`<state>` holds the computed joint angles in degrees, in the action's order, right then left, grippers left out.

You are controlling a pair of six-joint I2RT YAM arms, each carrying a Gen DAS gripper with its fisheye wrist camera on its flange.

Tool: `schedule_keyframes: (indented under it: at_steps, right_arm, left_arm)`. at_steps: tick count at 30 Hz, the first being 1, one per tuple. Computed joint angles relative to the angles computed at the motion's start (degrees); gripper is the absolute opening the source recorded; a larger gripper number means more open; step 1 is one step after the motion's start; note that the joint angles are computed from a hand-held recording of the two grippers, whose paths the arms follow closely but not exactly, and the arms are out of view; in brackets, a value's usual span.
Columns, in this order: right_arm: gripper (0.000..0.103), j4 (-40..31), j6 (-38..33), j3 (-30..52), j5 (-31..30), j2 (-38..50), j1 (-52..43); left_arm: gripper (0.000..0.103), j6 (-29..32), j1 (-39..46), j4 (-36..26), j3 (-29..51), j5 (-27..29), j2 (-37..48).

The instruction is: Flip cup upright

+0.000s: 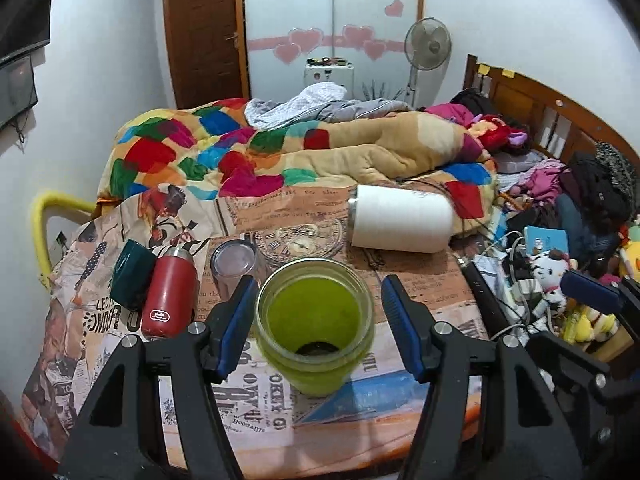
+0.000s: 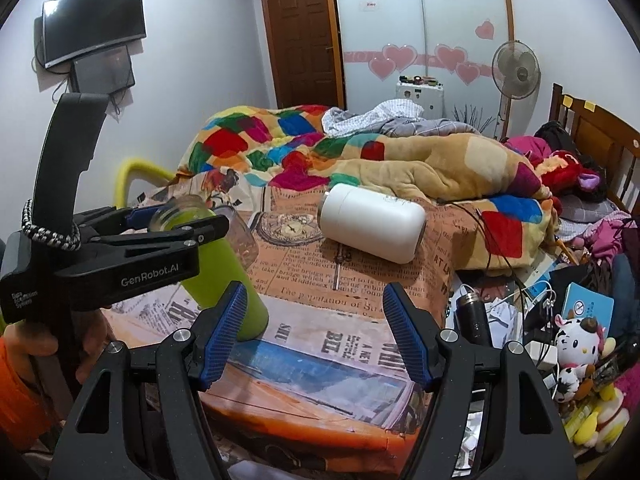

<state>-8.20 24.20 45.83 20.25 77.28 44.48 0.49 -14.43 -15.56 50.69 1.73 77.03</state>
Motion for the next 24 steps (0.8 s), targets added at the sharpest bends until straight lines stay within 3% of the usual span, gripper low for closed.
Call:
schedule_keyframes:
  at_steps: [7,13,18,21,24]
  right_arm:
    - [0.067,-2.68,0.23,0.52,6.54,-6.63,4.67]
    - [0.067,-3.08,-0.36,1.90,16.58,-13.01,12.73]
    - [0.067,-0.13,-1.87,2.50,25.46,-16.92,21.05]
    - [0.069,2.57,-3.93,2.42,31.67,-17.91,26.29]
    - [0.080,6.99,-6.96,1.87,38.81,-17.44,31.33]
  left_arm:
    - [0.063,0.25,2.43,-6.27,-2.70,3.91,-14.99]
    - [0.066,1.35,7.02,-13.15,-3.17,7.76,-31.95]
    - [0.080,1.12,10.84,-16.54,-2.95,10.09,-44.41]
    - [0.090,0.68,17.20,-18.65,-2.29,15.49,-49.90]
    - [0.095,1.06,24.50,-20.52,-1.62,21.44,-53.95]
